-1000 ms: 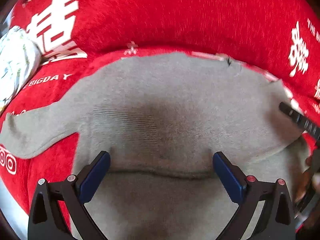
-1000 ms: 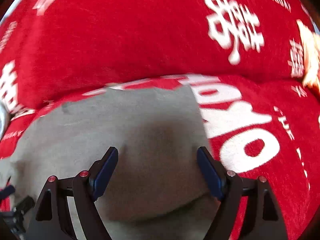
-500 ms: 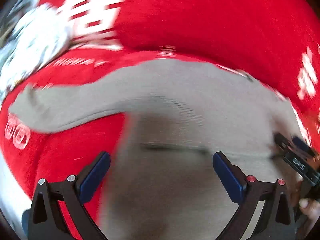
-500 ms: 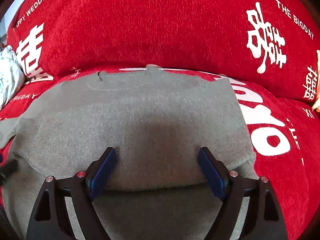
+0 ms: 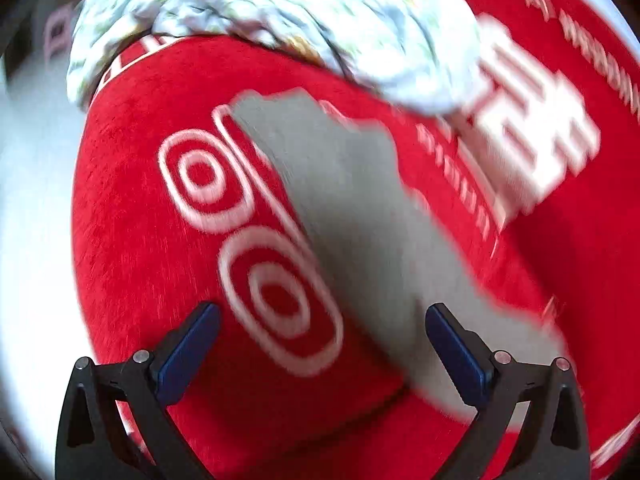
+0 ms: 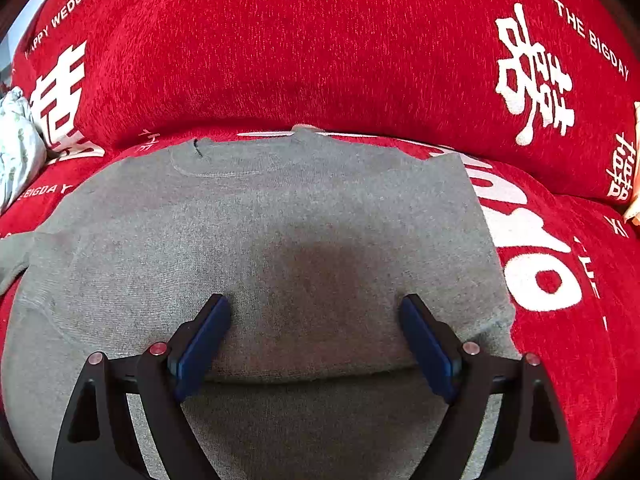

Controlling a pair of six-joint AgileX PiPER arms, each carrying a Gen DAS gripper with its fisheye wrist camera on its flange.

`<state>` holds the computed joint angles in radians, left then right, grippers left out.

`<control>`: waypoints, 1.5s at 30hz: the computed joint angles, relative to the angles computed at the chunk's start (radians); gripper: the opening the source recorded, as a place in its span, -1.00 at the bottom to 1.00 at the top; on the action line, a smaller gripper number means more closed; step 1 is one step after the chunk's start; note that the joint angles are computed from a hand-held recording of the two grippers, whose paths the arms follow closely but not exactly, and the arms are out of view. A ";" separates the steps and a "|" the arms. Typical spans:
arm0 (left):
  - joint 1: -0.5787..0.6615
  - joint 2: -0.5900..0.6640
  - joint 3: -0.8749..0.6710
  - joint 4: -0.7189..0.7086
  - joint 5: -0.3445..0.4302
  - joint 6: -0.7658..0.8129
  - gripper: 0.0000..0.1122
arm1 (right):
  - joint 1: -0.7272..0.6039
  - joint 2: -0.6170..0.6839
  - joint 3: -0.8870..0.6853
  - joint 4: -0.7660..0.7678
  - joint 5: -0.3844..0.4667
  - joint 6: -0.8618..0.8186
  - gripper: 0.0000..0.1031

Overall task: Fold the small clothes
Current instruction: 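Move the left tool to the other sleeve cuff and grasp it, then carry the held sleeve with the left tool across the sweater body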

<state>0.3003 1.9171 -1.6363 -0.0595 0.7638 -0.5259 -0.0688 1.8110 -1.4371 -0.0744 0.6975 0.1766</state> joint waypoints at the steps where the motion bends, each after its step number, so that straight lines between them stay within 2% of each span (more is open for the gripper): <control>1: 0.037 0.008 -0.018 -0.096 -0.014 0.036 0.83 | 0.001 0.002 -0.004 -0.005 0.004 0.005 0.75; 3: 0.108 0.043 -0.057 -0.296 0.002 0.166 0.83 | 0.005 0.006 -0.009 -0.012 0.010 0.013 0.76; 5: 0.166 0.072 -0.058 -0.485 -0.031 0.311 0.83 | 0.009 0.007 -0.012 -0.028 0.014 0.028 0.79; 8: 0.217 0.127 -0.105 -0.673 -0.010 0.456 0.83 | 0.012 0.008 -0.014 -0.043 0.016 0.043 0.81; 11: 0.224 0.177 -0.166 -0.732 0.016 0.489 0.83 | 0.011 0.008 -0.012 -0.045 0.014 0.044 0.81; 14: 0.214 0.248 -0.274 -0.715 0.028 0.463 0.82 | 0.010 0.008 -0.011 -0.041 0.013 0.038 0.81; 16: 0.207 0.262 -0.305 -0.675 0.026 0.438 0.36 | 0.009 0.008 -0.010 -0.041 0.012 0.037 0.81; 17: 0.215 0.299 -0.350 -0.677 0.070 0.441 -0.32 | 0.009 0.008 -0.010 -0.041 0.012 0.037 0.81; 18: 0.234 0.333 -0.384 -0.707 0.134 0.452 -0.81 | 0.009 0.008 -0.009 -0.040 0.011 0.037 0.81; 19: 0.251 0.364 -0.390 -0.771 0.159 0.483 -0.80 | 0.010 0.008 -0.009 -0.041 0.011 0.037 0.81; 21: 0.272 0.349 -0.355 -0.830 0.148 0.517 -0.81 | 0.010 0.007 -0.009 -0.040 0.012 0.037 0.81; 23: 0.260 0.283 -0.296 -0.750 0.086 0.495 -0.81 | 0.011 0.007 -0.009 -0.041 0.013 0.038 0.81; 25: 0.255 0.256 -0.296 -0.718 0.080 0.486 -0.81 | 0.011 0.007 -0.011 -0.041 0.014 0.036 0.81; 26: 0.243 0.247 -0.314 -0.659 0.079 0.435 -0.81 | 0.009 0.007 -0.011 -0.037 0.015 0.032 0.81; 28: 0.187 0.222 -0.352 -0.460 0.073 0.305 -0.81 | 0.005 0.006 -0.011 -0.030 0.013 0.027 0.81; 29: 0.159 0.221 -0.384 -0.360 0.104 0.277 -0.81 | 0.004 0.006 -0.011 -0.029 0.013 0.025 0.81; 31: 0.069 0.188 -0.374 -0.160 0.101 0.268 -0.81 | 0.003 0.006 -0.011 -0.028 0.013 0.024 0.81; 34: -0.082 0.177 -0.396 0.102 0.136 0.129 -0.81 | 0.000 0.005 -0.010 -0.019 0.013 0.017 0.81; 45: -0.390 0.303 -0.603 0.250 0.382 0.101 -0.81 | -0.008 0.006 -0.011 0.006 0.008 0.004 0.82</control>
